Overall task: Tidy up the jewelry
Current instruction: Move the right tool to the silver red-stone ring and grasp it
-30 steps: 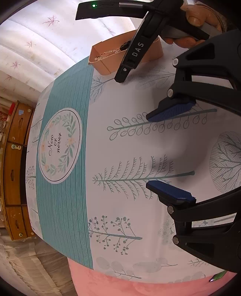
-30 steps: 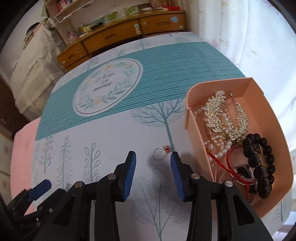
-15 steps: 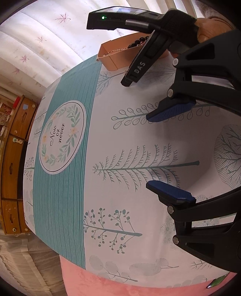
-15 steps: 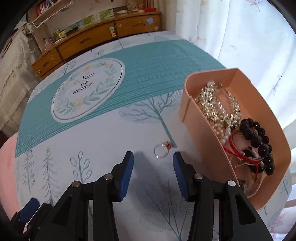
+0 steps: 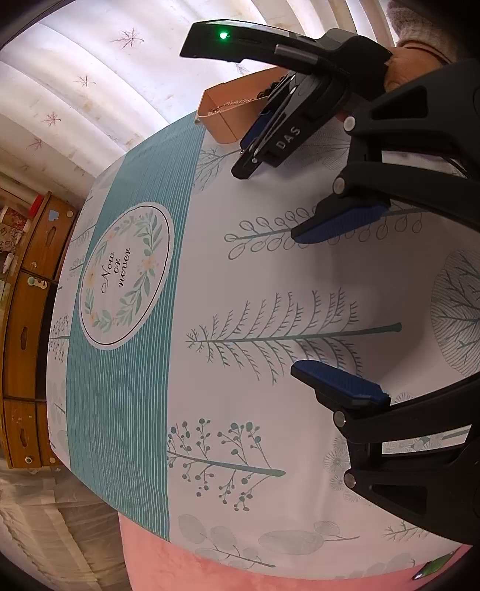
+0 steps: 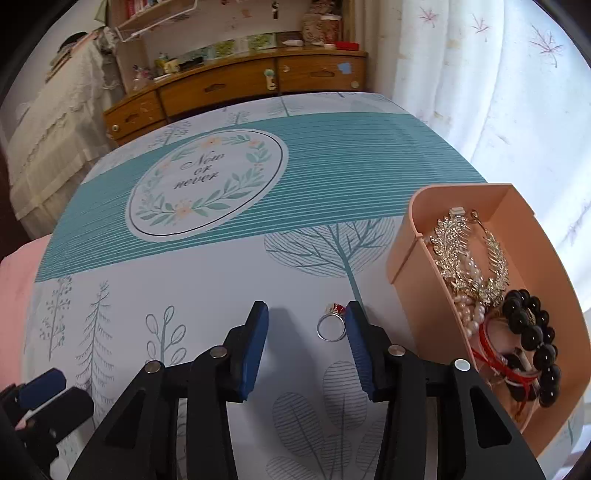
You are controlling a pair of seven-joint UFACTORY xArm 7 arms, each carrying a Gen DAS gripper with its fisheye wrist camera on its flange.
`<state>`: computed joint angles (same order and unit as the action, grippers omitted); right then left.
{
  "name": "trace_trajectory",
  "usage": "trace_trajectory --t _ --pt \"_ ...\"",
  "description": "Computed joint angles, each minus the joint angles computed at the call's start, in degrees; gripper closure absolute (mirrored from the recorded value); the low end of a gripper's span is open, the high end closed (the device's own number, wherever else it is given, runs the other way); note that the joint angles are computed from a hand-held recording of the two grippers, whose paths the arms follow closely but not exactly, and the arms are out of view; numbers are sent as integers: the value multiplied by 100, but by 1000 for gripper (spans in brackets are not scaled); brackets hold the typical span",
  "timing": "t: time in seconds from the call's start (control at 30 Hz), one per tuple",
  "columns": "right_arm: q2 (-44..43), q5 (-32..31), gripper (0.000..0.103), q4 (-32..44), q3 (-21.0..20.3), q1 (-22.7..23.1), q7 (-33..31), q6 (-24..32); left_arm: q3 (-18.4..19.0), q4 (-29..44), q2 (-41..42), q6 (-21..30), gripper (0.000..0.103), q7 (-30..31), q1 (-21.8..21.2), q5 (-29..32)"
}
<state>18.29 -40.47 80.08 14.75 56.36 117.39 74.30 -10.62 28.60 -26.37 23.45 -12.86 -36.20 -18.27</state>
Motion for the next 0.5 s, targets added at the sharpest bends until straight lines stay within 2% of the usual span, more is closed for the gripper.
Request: trace_trajectory --t 0.13,0.23,0.4,0.43,0.5 --pt "-293 -189 74 -457 48 -80 -6 -431 38 -53 -43 -65 40 12 -45 -63" --pt "-396 -230 82 -601 115 -130 2 -509 30 -49 -42 -93 40 14 -59 -60" --pt "-336 -192 87 -517 167 -150 -127 -377 -15 -6 -2 -78 40 -11 -67 -12" --pt "-370 -225 96 -573 167 -158 -113 -478 -24 -6 -7 -80 40 -18 -68 -1" --pt "-420 -223 99 -643 171 -193 -98 -629 -86 12 -27 -54 40 -83 -35 76"
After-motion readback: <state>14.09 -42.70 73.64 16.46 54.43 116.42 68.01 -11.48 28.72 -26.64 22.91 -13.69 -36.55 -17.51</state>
